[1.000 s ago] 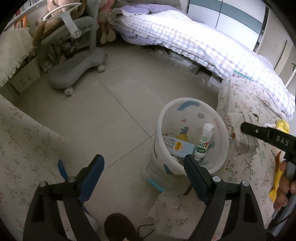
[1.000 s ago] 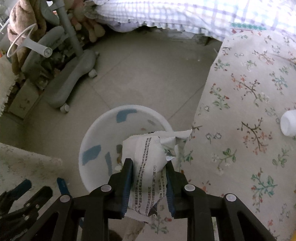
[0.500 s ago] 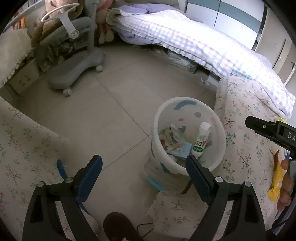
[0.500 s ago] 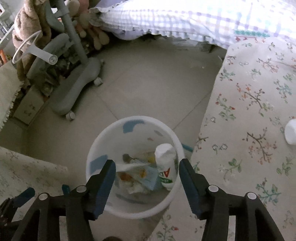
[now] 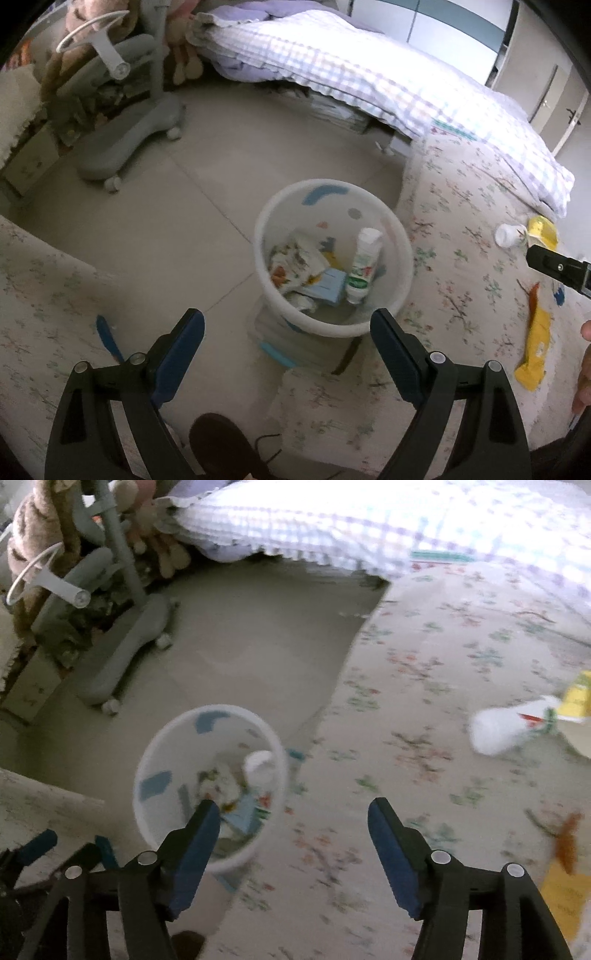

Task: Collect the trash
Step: 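Grasp the yellow snack bag with the left gripper while the right grasps the blue biscuit box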

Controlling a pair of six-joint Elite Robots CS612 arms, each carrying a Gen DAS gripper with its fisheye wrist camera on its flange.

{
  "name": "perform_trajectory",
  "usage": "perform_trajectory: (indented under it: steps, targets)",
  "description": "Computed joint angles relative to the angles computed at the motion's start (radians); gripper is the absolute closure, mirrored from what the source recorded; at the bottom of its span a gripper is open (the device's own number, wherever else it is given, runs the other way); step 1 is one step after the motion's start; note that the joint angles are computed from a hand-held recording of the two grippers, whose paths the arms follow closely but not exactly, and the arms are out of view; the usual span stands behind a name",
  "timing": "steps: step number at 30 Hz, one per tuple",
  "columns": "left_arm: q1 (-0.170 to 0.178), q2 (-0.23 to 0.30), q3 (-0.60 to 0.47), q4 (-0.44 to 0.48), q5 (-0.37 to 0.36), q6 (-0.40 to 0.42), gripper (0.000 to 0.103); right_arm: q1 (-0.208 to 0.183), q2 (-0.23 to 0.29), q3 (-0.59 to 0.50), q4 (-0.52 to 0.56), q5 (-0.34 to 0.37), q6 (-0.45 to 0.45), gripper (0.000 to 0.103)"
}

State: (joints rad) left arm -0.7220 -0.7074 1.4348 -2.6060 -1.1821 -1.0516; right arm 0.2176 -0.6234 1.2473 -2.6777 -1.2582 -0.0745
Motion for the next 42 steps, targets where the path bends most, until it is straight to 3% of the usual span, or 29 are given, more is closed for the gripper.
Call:
perform_trajectory:
  steps: [13,22,29,33,36,38,39,41,42]
  targets:
    - [-0.033,0.074,-0.169,0.035,-0.119,0.11,0.01,-0.083,-0.087,0.128,-0.041,-0.105,-0.029,0.024]
    - [-0.062,0.182,-0.379,0.103,-0.249,0.233,0.01,-0.157,-0.127,0.199,-0.065,-0.169,-0.01,0.022]
    - [-0.077,0.279,-0.535,0.1,-0.361,0.286,0.012,-0.203,-0.141,0.231,-0.066,-0.2,-0.001,0.021]
    - [-0.081,0.338,-0.625,0.111,-0.418,0.313,0.025,-0.225,-0.141,0.239,-0.061,-0.219,0.011,0.021]
    - [-0.079,0.38,-0.691,0.144,-0.461,0.313,0.043,-0.241,-0.143,0.245,-0.06,-0.222,0.019,0.021]
    - [-0.076,0.399,-0.72,0.162,-0.482,0.308,0.061,-0.25,-0.145,0.251,-0.065,-0.226,0.019,0.021]
    - [-0.077,0.403,-0.727,0.165,-0.473,0.31,0.064,-0.254,-0.145,0.253,-0.066,-0.229,0.017,0.021]
    - [-0.077,0.406,-0.732,0.161,-0.473,0.32,0.083,-0.26,-0.145,0.253,-0.063,-0.232,0.017,0.021]
    - [-0.076,0.407,-0.732,0.158,-0.478,0.319,0.083,-0.263,-0.144,0.252,-0.06,-0.234,0.018,0.021]
